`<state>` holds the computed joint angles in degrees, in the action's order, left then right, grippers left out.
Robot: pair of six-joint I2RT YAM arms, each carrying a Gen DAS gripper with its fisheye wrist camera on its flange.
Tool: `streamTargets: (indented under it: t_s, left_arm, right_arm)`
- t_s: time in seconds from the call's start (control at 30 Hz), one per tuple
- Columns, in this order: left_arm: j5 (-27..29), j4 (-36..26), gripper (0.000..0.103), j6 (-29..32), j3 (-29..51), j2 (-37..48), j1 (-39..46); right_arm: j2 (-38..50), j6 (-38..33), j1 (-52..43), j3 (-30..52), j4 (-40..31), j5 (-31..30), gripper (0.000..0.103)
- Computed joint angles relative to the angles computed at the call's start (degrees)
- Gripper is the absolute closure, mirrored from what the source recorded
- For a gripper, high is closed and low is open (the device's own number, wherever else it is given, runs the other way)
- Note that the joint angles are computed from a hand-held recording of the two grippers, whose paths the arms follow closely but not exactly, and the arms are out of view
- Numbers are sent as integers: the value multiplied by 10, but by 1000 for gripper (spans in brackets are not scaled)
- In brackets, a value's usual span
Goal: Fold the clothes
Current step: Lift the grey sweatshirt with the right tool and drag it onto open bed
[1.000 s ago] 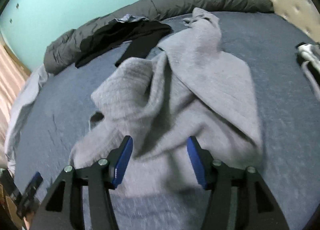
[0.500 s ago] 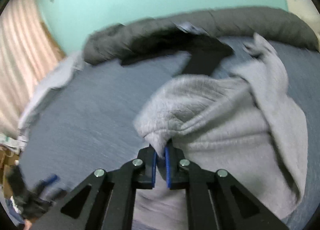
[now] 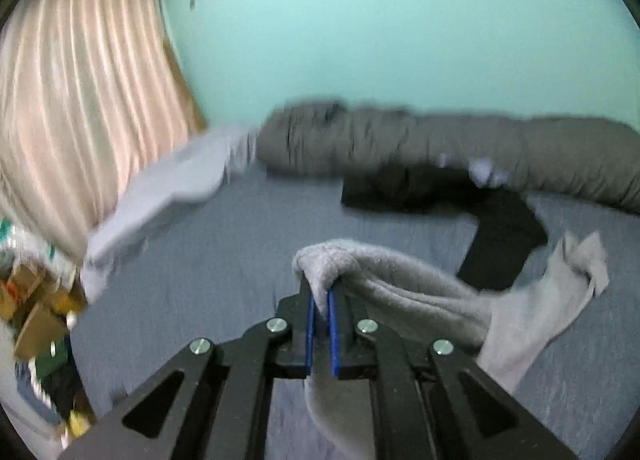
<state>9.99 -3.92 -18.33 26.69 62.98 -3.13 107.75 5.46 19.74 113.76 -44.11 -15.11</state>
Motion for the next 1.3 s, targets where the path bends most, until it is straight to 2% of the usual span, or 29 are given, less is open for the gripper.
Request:
streamTargets:
  t_s: [0.2, 0.33, 0.4, 0.47, 0.5, 0.63, 0.67, 0.73, 0.93, 1.0, 1.13, 1.27, 1.3]
  left_arm:
    - [21, -14, 0, 12, 2, -8, 35]
    - [22, -15, 0, 12, 6, 1, 37]
    - [23, -13, 0, 7, 10, 9, 30]
    - [25, -7, 0, 2, 18, 25, 22]
    - [27, -4, 0, -4, 20, 29, 17]
    - [23, 12, 0, -16, 22, 39, -6]
    - [16, 18, 0, -17, 21, 39, -14]
    - [-1, 26, 0, -20, 23, 49, -29]
    - [-4, 50, 0, -34, 33, 89, -42]
    - [-6, 55, 0, -36, 39, 101, -47]
    - [-10, 62, 0, -30, 48, 118, -54]
    - [-7, 71, 0, -33, 51, 133, -54]
    - [-6, 73, 0, -33, 52, 137, -54]
  right_arm:
    - [-80, 27, 38, -341, 142, -1, 97]
    - [-90, 48, 54, -475, 210, 7, 94]
    - [-106, 54, 41, -514, 233, -11, 92]
    - [-129, 51, 16, -532, 232, -27, 85]
    - [-140, 48, 2, -534, 226, -32, 83]
    - [-196, 42, -64, -542, 235, -59, 57]
    - [-204, 44, -79, -541, 239, -57, 50]
    - [-209, 49, -102, -535, 243, -37, 42]
    - [-139, 94, -156, -463, 265, 4, 40]
    - [-93, 106, -170, -411, 252, 15, 38]
    - [2, 138, -176, -302, 213, -2, 36]
    - [54, 119, -171, -232, 197, -5, 37]
    - [64, 105, -168, -218, 183, 2, 42]
